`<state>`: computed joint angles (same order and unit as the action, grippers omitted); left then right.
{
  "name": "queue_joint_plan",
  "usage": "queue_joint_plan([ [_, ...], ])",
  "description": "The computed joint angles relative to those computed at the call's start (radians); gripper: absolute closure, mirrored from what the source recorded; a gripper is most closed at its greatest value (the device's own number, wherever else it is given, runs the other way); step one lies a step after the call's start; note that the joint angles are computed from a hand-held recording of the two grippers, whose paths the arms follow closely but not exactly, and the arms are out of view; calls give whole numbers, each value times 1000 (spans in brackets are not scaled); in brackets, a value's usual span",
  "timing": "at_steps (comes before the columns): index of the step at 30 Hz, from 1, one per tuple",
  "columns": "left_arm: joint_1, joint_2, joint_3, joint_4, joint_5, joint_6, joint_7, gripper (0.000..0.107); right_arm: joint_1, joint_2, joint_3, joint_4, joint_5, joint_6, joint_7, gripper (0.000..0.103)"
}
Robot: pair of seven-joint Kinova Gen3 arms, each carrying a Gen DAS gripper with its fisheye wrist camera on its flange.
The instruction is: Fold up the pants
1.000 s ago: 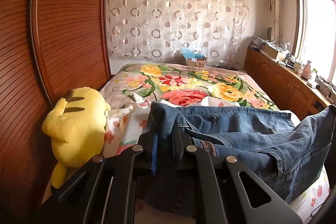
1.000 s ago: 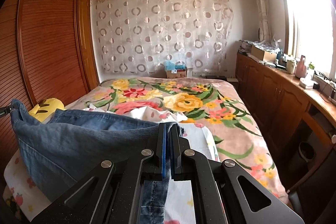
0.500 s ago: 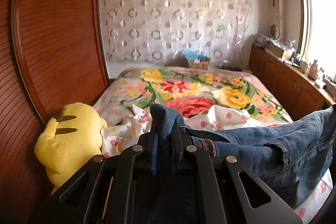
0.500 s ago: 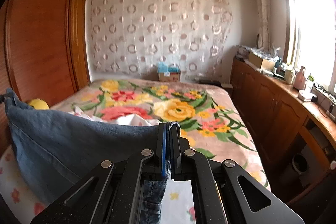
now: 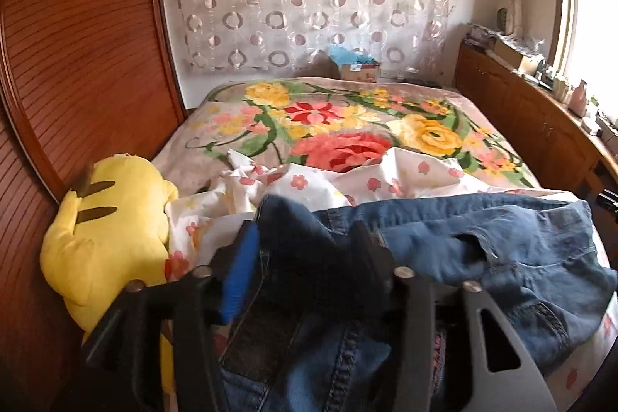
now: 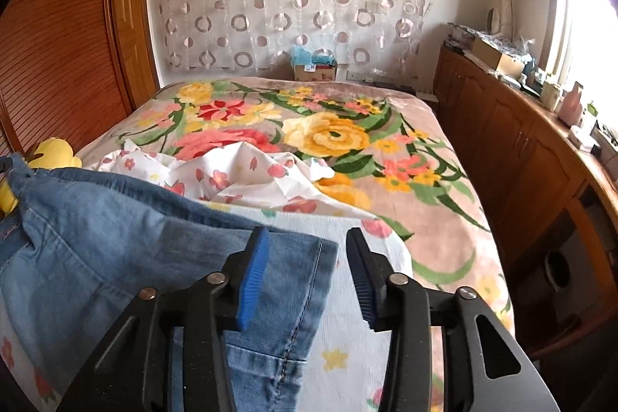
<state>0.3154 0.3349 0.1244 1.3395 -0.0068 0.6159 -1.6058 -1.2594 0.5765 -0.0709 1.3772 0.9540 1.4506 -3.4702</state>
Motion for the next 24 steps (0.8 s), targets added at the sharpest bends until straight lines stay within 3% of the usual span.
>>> queue_joint_plan([
  [1, -11, -10, 12, 11, 15, -1, -17, 34, -4, -9, -2, 7, -3, 3, -8, 58],
  [3, -28, -21, 31, 28, 47, -9, -50, 27, -8, -43, -12, 40, -7, 0, -25, 56],
  [9, -30, -65, 51, 103, 93, -12, -111, 27, -8, -83, -66, 88, -48, -41, -53, 54],
  [16, -40, -74, 65, 155, 160, 3, -170, 27, 34, -123, -86, 166, -86, -170, -73, 54],
  [17, -37, -75, 63, 161, 162, 3, -169, 27, 36, -129, -87, 175, -81, -184, -76, 57],
  [18, -34, -74, 61, 161, 161, 7, -166, 27, 44, -138, -98, 183, -70, -194, -76, 75],
  [20, -31, -74, 56, 164, 157, 7, -165, 27, 29, -138, -87, 173, -58, -166, -52, 99],
  [24, -23, -76, 41, 168, 136, 1, -139, 27, -8, -149, -79, 163, 39, -85, -44, 100],
])
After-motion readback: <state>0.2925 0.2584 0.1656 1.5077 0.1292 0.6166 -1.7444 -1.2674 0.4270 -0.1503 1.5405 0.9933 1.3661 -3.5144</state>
